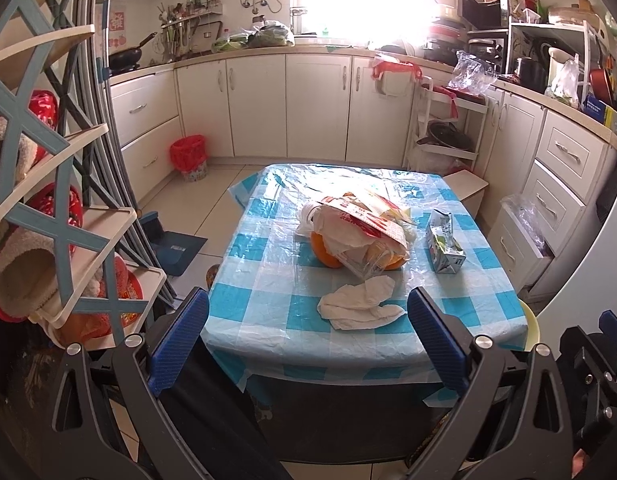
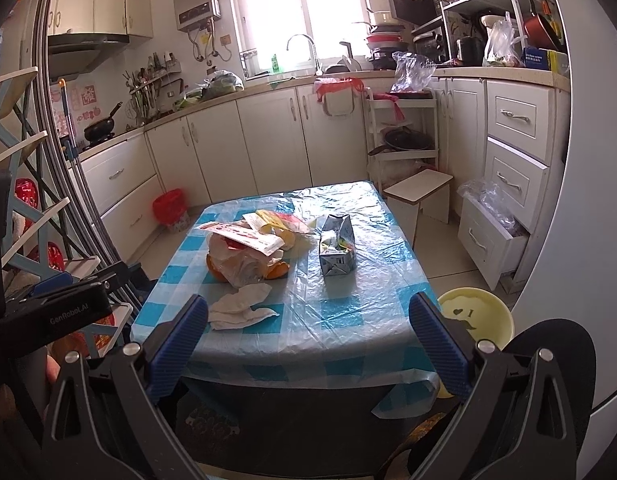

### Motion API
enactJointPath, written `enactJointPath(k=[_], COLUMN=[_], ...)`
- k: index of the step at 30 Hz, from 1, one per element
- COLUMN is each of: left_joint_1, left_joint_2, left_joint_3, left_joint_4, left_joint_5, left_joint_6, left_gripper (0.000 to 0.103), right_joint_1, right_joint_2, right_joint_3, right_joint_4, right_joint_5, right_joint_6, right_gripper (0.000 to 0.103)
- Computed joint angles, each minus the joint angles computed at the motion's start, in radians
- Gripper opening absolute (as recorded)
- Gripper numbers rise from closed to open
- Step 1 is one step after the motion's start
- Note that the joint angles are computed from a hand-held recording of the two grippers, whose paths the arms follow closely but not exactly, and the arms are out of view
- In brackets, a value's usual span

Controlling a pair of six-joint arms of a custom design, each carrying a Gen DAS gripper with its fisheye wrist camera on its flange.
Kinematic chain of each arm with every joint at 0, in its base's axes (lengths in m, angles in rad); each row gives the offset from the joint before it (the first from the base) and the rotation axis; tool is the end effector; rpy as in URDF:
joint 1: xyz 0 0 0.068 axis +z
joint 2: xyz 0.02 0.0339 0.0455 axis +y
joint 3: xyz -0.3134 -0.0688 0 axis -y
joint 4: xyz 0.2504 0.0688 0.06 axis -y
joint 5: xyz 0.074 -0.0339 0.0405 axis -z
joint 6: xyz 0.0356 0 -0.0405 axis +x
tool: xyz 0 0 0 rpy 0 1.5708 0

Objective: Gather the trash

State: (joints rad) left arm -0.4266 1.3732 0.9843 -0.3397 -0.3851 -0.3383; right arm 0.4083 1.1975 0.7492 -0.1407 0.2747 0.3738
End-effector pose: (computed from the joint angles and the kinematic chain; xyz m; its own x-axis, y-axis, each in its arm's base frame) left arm 0.2721 -0.1090 0.3101 -0.6144 -0.0586 -0.7868 -0.0801 0.9967 -0.0117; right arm 0.2309 0.0894 0.2907 -0.5386 0.1499 -0.8291 0.0231 0.9863 0.1633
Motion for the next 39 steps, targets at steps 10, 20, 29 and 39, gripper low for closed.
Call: enactJointPath(k=[10, 20, 29, 39], left_joint_1=[0.151, 0.277, 0.324, 0.337], left_joint_2=[0.023, 0.203, 0.572, 0.835], left_joint_3=[-0.020, 0.119, 0.459, 0.772], left_joint_4=[0.063, 0.093, 0.034, -0.075], left_joint_5=[0.111, 0.367, 0.544, 0.639], left_joint_6=[0.014, -0.040, -0.166, -0.307], left_gripper=[0.095, 0.095, 0.095, 0.091], right_joint_1=[-0.031, -0.065, -0.094, -0.164], right_joint_2=[0.094, 0.258, 0.385, 0.471], right_joint_3=[0.007, 0.034, 0.064, 0.059], right_joint_4=[0.062, 0.123, 0.160, 0.177], right_joint_5=[-0.067, -0.156, -0.225, -0.309], right_joint_6=[-0.044, -0.085, -0.107, -0.091], right_gripper=[0.096, 0.096, 0.096, 0.096])
